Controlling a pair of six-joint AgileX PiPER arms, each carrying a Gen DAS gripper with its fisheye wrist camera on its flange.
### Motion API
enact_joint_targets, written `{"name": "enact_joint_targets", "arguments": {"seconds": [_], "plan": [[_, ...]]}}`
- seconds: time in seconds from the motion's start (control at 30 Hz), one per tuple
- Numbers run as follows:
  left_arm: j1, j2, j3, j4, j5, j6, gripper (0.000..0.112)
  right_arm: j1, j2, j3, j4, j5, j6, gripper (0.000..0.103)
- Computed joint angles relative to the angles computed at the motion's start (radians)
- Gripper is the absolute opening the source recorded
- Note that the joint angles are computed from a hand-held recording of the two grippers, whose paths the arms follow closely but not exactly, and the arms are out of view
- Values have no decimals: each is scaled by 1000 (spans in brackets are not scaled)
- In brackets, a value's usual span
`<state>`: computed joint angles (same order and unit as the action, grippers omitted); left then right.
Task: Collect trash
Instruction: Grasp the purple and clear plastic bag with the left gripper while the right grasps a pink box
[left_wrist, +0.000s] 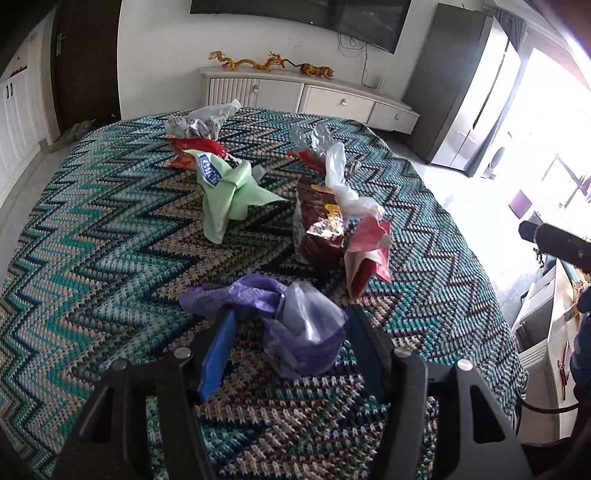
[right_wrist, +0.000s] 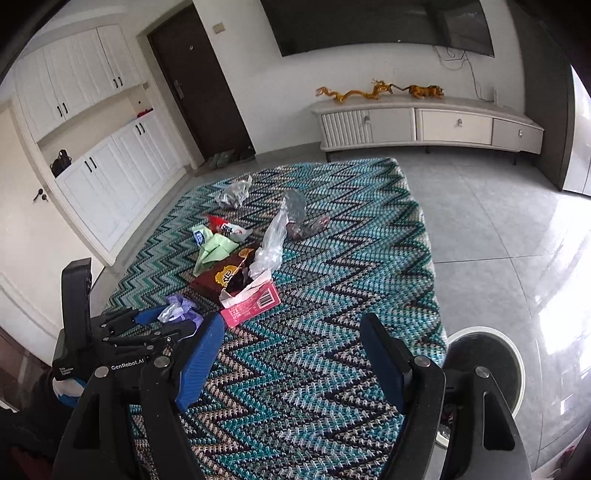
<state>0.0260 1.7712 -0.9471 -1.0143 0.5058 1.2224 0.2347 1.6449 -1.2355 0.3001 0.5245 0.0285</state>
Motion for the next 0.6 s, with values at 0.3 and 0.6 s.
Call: {"name": "enact_joint_targets", "arguments": {"seconds": [0.3, 0.6], "plan": [[52, 72, -48, -90, 43, 76, 45, 62, 188, -177, -7, 80, -49, 83], [104, 94, -24, -205, 67, 206, 38, 118, 392, -385, -53, 137, -90, 85]]}}
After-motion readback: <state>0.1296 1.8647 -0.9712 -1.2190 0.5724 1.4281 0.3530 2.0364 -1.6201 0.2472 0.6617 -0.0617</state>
